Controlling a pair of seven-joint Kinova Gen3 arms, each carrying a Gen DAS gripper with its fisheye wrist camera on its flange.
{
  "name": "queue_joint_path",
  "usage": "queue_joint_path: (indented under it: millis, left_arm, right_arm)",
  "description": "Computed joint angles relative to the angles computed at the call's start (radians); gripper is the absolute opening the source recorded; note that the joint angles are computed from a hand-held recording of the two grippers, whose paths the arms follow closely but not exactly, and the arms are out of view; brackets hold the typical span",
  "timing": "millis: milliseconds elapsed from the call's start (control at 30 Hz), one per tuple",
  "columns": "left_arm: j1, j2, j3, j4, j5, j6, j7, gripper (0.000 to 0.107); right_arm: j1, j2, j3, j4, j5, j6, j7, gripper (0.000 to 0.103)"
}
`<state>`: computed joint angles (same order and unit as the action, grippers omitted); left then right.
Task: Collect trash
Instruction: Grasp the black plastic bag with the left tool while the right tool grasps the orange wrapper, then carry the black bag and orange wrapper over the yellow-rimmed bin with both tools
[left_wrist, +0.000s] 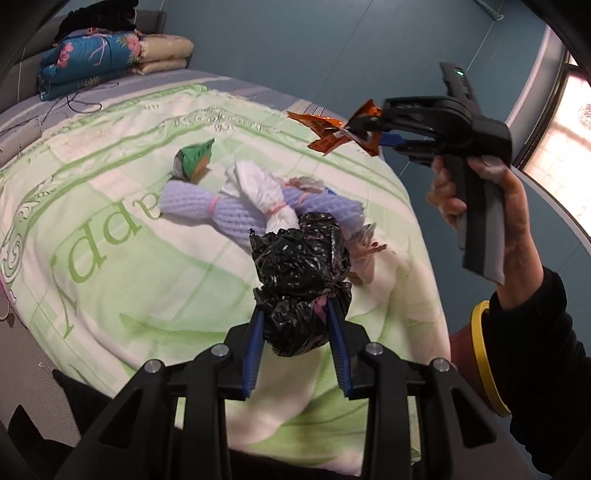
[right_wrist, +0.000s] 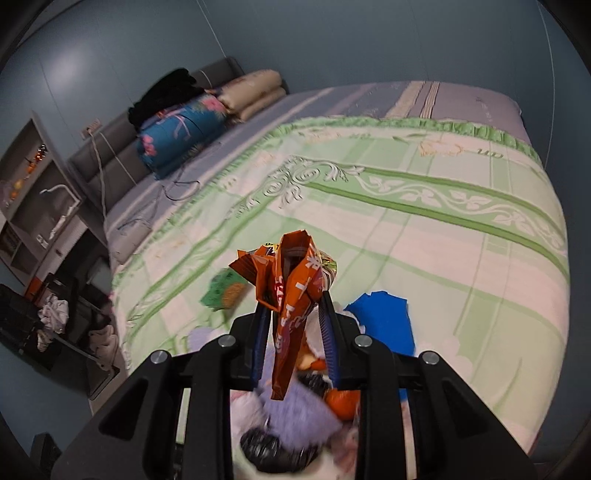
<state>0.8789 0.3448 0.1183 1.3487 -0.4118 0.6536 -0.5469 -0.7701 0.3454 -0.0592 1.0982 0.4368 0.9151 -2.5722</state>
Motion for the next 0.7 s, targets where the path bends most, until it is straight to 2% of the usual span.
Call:
queue_joint_path:
  millis: [133,367,500,700]
  left_arm:
    - [0.039,-0.022,-0.013,0.009,-0.049,0.012,0.046,0.031]
    - [0.089,-0.040,0.002,-0.002,-0.133,0.042,0.118,0.030]
    - [0.106,-0.030,0.019,-0.024,-0.157,0.052,0.122,0.030]
    - [0.143,0.013,0.038,-0.107,-0.153,0.082,0.056,0.030]
  right_arm:
    - [-0.042,-0.096,-0.008,0.098,0.064,-0.014,-0.076,0.025]
    - [-0.070,-0.270,-0.102,0.289,0.215,0.006,-0.262,0.025]
    - [-0.078,-0.358,-0.189,0.375,0.311,0.096,-0.390,0.025]
    - [-0.058,-0.470,-0.351,0.464,0.405,0.251,-0.545,0.025]
